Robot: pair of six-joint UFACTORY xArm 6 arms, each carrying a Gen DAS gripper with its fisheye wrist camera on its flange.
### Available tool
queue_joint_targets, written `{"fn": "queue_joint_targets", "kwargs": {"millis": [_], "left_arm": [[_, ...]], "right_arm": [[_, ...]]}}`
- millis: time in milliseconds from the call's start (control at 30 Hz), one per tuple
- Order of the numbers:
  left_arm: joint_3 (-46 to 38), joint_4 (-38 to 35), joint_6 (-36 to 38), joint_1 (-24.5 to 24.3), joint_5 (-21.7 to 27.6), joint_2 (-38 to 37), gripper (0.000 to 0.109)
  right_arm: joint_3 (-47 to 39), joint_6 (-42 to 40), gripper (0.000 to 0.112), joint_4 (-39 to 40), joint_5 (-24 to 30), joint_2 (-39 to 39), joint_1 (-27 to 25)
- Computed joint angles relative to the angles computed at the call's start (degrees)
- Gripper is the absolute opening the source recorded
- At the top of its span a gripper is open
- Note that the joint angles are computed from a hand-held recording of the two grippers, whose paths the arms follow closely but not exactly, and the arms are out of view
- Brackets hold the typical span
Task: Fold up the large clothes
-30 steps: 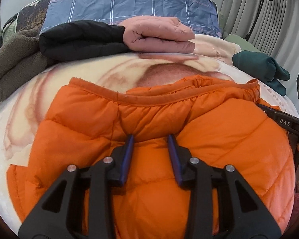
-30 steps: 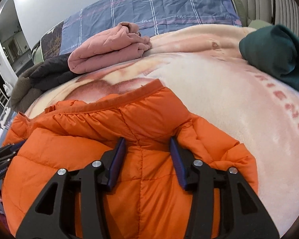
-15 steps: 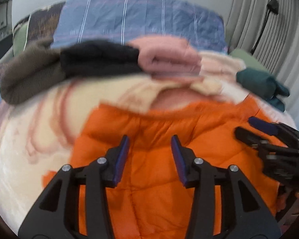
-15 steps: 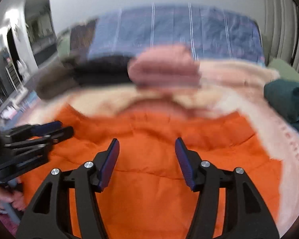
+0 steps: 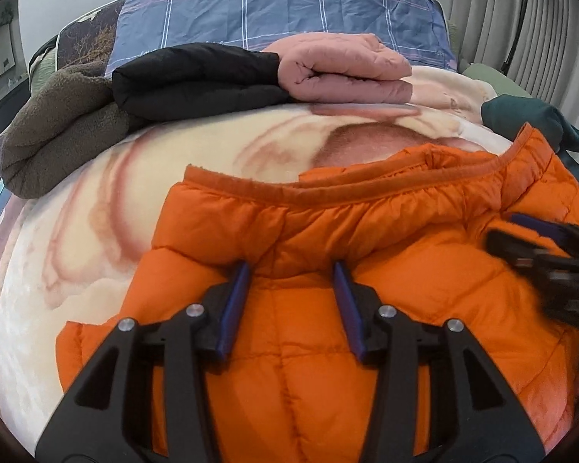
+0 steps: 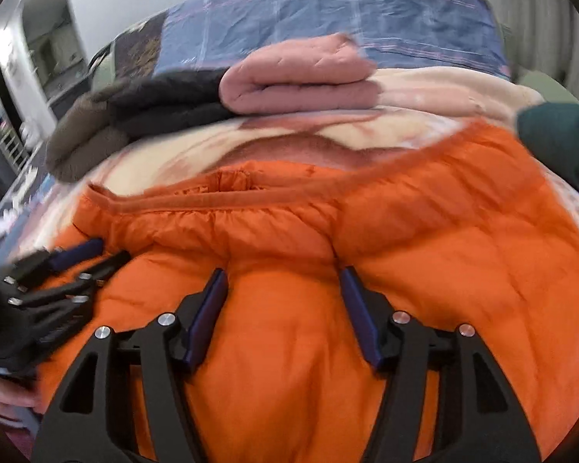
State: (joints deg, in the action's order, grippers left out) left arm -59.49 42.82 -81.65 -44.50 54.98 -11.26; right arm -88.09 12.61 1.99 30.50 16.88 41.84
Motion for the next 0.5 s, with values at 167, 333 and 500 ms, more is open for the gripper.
{"fn": "queue_joint_targets", "kwargs": {"millis": [167, 333, 500], "left_arm": [[0.3, -0.5, 0.2, 0.5, -0.9, -0.2, 0.046], [0.4, -0.2, 0.3, 0.4, -1.3, 0.0, 0.047], [1.0, -0.3, 0.4, 0.7, -2.0, -0.3, 0.047]], "right_arm": [[16.4, 0.0, 0.062, -5.4, -5.5, -14.2, 4.1], [23.8, 12.1, 0.066, -20.5, -11.3, -14.5, 4.5], [22.3, 5.5, 0.065, -12.5, -8.1, -15.1, 4.7]]}}
